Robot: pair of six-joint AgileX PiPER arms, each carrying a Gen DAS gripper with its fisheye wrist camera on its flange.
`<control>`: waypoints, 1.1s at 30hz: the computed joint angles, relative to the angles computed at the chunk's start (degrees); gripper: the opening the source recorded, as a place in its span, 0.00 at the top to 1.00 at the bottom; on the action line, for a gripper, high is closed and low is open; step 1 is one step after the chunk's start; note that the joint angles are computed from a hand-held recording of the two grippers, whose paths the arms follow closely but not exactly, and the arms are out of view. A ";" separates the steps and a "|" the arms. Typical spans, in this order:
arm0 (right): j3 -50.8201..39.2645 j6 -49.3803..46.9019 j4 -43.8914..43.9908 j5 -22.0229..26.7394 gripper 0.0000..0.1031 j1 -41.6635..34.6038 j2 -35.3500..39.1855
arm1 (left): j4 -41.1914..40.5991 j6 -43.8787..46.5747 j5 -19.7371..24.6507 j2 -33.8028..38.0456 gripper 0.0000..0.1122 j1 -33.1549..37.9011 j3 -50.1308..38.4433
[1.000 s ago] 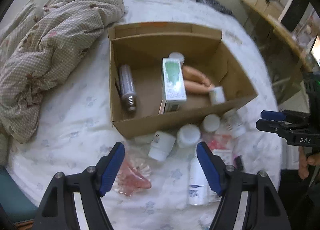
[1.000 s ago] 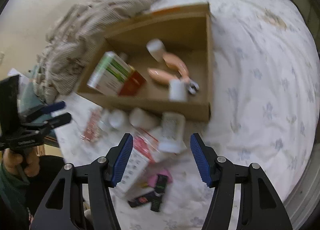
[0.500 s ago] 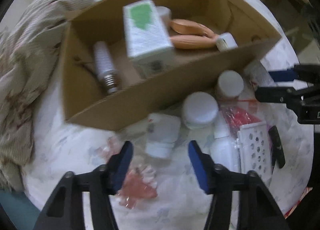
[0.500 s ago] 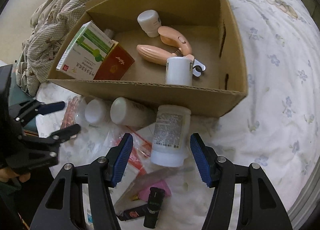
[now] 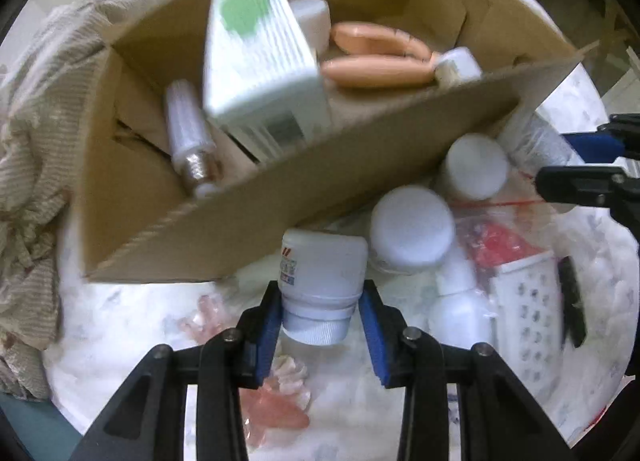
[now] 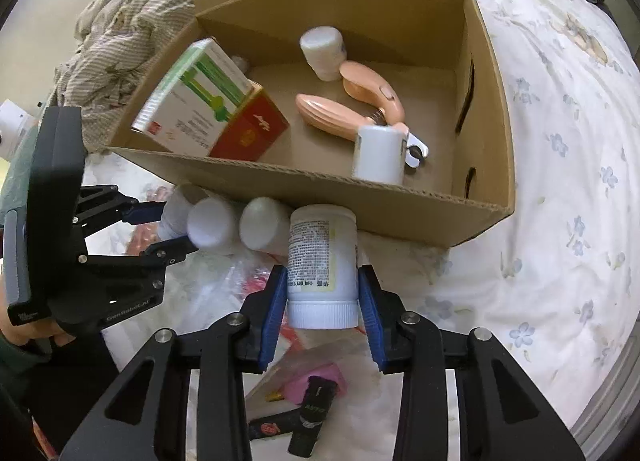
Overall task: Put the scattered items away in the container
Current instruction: 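Carry the pill jar and labelled bottle over the box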
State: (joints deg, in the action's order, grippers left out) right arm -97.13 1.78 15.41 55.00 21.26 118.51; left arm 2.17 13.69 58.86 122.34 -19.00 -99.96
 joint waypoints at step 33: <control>2.62 -0.39 14.66 -15.81 0.62 -6.32 -11.66 | -19.70 -1.84 -14.60 -6.81 0.66 7.30 -6.34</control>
State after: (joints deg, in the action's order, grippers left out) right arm -94.51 1.39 30.06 39.20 14.94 106.84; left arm -17.53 11.85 44.26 115.54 -11.70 -106.30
